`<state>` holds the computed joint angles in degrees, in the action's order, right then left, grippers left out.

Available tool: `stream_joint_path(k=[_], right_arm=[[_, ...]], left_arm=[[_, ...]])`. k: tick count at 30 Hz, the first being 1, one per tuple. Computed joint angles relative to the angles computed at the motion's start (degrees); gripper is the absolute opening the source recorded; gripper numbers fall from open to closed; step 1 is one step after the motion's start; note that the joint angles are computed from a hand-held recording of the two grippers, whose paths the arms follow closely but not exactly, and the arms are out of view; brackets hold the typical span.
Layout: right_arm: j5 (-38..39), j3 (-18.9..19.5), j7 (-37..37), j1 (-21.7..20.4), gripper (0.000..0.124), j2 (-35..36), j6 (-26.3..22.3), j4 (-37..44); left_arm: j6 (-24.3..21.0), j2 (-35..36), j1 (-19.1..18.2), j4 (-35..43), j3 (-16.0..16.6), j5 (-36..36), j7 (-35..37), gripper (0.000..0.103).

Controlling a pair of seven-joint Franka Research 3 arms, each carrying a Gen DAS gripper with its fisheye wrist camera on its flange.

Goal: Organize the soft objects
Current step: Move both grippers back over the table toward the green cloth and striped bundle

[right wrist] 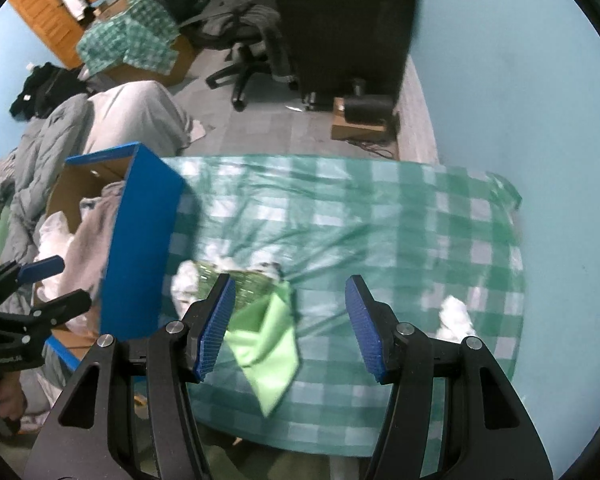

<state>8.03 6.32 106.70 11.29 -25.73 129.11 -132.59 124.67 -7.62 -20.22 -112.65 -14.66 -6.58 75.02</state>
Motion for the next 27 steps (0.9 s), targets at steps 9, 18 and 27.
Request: stream_joint_path(k=[9,18,27], right_arm=[[-0.90,-1.58,-1.09,-2.46,0.057,-4.27,-1.90,-4.94],[-1.61,-2.87,-3.32,-5.41,0.057,-7.64,-3.39,-9.30],[-1.58,-4.27,-6.96,-8.03,0.057,-10.16,-4.24,-12.56]], left_arm=[[-1.29,3.67,-2.03,2.55,-2.06,-0.24,-1.07,0.081],[-1.53,6.35,-3.69,3.79,-3.38,-0.42,-4.45,0.082],[-0.87,8.92,-5.05,4.48,-4.39,0.98,-9.38,0.082]])
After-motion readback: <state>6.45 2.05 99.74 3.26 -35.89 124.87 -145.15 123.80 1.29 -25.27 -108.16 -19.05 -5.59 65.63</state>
